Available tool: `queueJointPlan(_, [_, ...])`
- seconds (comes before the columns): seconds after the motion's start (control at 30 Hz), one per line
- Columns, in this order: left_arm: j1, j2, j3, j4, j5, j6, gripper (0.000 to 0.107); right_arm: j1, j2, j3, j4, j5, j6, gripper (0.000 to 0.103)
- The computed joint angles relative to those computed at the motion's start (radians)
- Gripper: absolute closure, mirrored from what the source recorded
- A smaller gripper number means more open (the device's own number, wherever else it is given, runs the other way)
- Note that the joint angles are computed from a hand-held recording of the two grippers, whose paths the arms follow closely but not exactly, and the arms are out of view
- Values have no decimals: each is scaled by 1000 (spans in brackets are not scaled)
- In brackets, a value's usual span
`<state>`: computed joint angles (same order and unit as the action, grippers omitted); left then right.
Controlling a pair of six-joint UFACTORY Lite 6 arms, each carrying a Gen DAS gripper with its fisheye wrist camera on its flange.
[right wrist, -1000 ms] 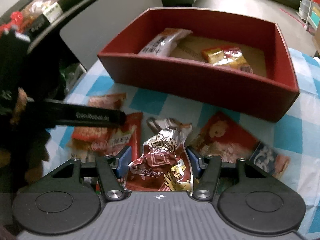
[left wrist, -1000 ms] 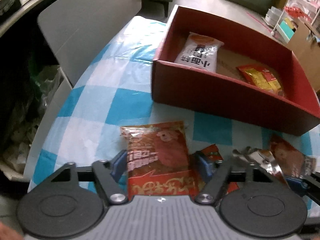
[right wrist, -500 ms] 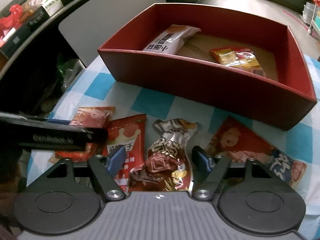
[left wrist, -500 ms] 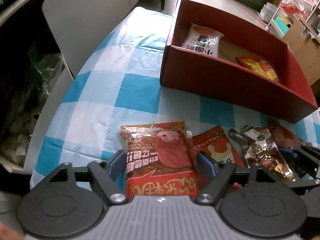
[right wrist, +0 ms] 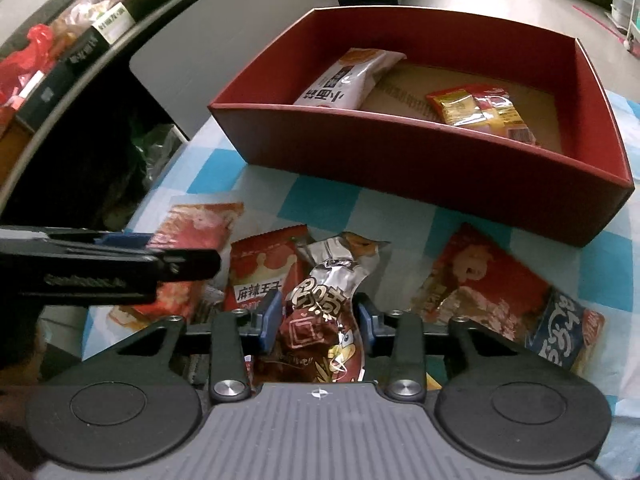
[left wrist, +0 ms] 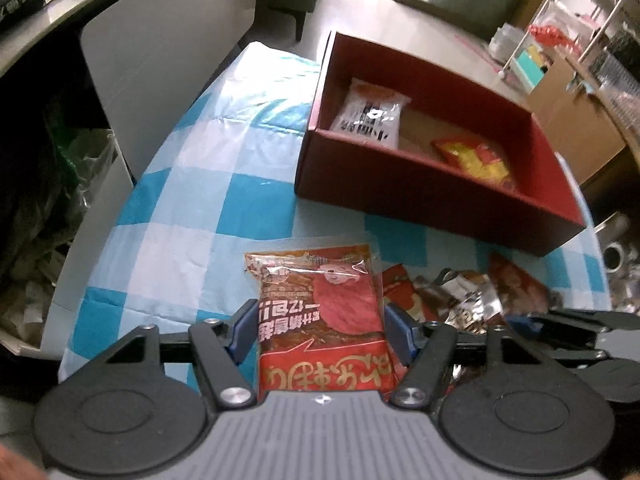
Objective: Organize snacks
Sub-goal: 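Grasp the red spicy-strip bag with the left tool while the right tool grasps the foil candy packet, then carry both held packets over the red box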
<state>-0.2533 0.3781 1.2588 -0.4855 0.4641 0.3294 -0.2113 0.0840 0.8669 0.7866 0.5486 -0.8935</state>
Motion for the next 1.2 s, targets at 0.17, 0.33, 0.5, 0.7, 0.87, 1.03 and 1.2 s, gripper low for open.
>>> queueJointPlan(0.17, [19,-18,18,-79,25,60,47,-38,-21,5,24,30,-22,62])
queueJointPlan(0.33, [7,-6,35,-72,29,53,47,-49,-11,16,1,22,-4,66])
queueJointPlan(0.5, [3,20,40,-42,35,29,47,-3,16,13,-40,-9,7,57])
queueJointPlan(0.7, [-3,26,44,-24,44,12,47,101,-8,-39,-165,-133,89,52])
queueJointPlan(0.87, [8,7,39,-77,60,68,47,58,-29,-49,-122,-86,52,55])
queueJointPlan(1.03, [29,-5,47,-154,89,131,47,-45,-69,-61,12,6,-53,55])
queueJointPlan(1.2, [28,-17,55,-197,94,163,47,-144,-116,-51,126,100,-138,55])
